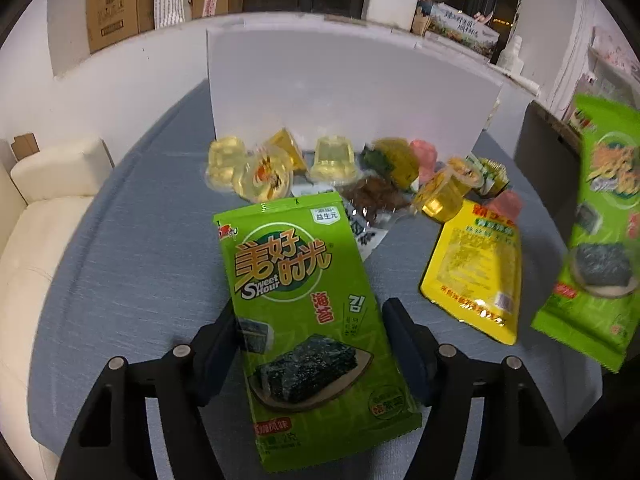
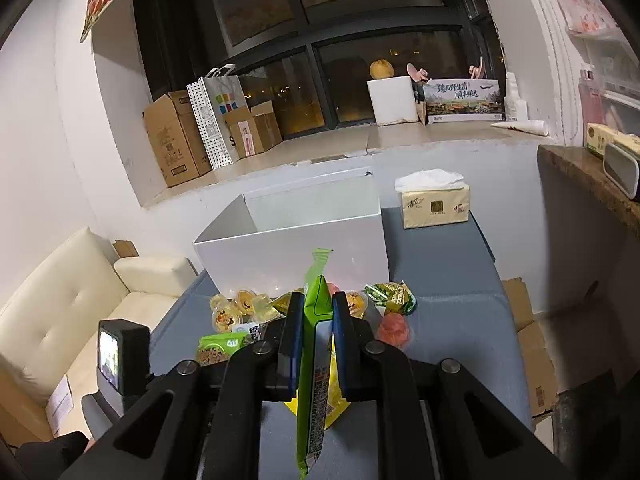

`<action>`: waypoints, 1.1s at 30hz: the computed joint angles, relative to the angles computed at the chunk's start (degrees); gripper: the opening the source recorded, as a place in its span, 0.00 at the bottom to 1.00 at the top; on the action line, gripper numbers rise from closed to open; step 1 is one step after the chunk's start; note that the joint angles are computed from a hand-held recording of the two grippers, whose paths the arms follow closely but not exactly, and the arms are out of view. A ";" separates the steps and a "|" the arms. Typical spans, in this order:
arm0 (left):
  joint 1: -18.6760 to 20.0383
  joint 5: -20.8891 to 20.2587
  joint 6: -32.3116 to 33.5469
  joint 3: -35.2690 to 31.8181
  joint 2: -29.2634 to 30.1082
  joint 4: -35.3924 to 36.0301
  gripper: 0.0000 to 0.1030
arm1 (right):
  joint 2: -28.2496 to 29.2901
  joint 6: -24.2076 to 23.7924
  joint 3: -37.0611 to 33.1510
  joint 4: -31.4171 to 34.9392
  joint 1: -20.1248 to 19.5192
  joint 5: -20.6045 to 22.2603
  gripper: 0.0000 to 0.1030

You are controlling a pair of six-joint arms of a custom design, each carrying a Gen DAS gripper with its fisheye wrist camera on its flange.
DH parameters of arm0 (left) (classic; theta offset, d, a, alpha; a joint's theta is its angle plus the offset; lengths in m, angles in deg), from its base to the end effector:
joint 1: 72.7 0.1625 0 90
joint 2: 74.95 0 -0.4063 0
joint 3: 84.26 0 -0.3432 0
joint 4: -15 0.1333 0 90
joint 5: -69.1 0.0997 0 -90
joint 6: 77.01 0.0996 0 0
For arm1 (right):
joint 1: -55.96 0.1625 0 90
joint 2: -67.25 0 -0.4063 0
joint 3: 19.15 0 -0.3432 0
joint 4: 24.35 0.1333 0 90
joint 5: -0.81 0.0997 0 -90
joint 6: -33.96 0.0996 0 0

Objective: Organize snacks
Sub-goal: 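Lower both held packets into the white box and release them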

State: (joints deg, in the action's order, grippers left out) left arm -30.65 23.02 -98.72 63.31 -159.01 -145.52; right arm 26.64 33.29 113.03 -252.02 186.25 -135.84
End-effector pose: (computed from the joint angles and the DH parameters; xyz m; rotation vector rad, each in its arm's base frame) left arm -0.0893 -0.3531 0.2004 0.5052 2.4386 -0.6985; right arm 0.3164 -0.2791 0.1083 0.4158 -2.3381 1.2764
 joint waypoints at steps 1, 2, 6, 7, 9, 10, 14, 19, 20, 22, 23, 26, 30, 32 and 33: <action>-0.81 0.11 0.03 0.23 -1.33 0.60 0.72 | 0.07 -0.18 -0.04 -0.05 -0.06 0.03 0.14; -1.67 0.27 -0.04 0.31 -3.12 1.99 0.72 | 0.12 -0.30 -0.09 0.00 -0.13 0.21 0.14; -4.99 1.32 1.60 -0.40 -7.55 3.75 0.72 | -0.30 -1.78 -1.39 1.41 -0.19 1.03 0.14; -5.50 1.49 2.40 -0.96 -8.06 3.85 0.72 | -0.52 -2.22 -1.81 1.84 -0.23 1.39 0.14; -6.30 1.52 4.71 -2.59 -8.30 3.20 0.72 | -1.07 -3.64 -3.32 2.97 -0.33 2.16 0.14; -6.33 1.41 5.87 -3.42 -8.07 2.65 0.72 | -1.48 -4.33 -4.26 3.71 -0.49 2.80 0.14; -5.22 0.94 12.24 -8.39 -4.65 -1.45 0.72 | -2.58 -7.49 -8.79 6.57 -0.93 4.20 0.14; -2.35 -0.47 20.30 -16.70 1.63 -5.73 0.72 | -3.11 -10.65 -16.02 11.74 -2.89 6.19 0.14; -1.64 -1.05 21.59 -18.58 2.71 -6.14 0.72 | -3.17 -10.92 -17.77 13.29 -3.50 6.73 0.14; 0.12 -2.23 24.36 -22.92 5.35 -6.86 0.72 | -2.87 -12.02 -22.13 16.99 -4.57 7.41 0.14; 1.03 -2.70 25.93 -25.15 6.73 -7.54 0.72 | -2.70 -12.55 -23.35 17.79 -4.85 7.72 0.14; 3.89 -4.19 28.63 -31.26 10.67 -7.64 0.72 | -1.00 -14.85 -29.71 22.19 -6.26 8.20 0.14; 7.83 -5.42 30.58 -38.65 16.10 -5.85 0.72 | 1.05 -13.95 -35.88 28.33 -8.88 9.81 0.14; 9.43 -5.93 31.18 -40.84 18.37 -5.56 0.73 | 2.18 -13.72 -37.98 29.54 -10.11 10.77 0.14; 9.90 -5.74 31.21 -41.33 19.09 -5.37 0.74 | 2.69 -13.67 -38.87 30.17 -10.45 10.54 0.14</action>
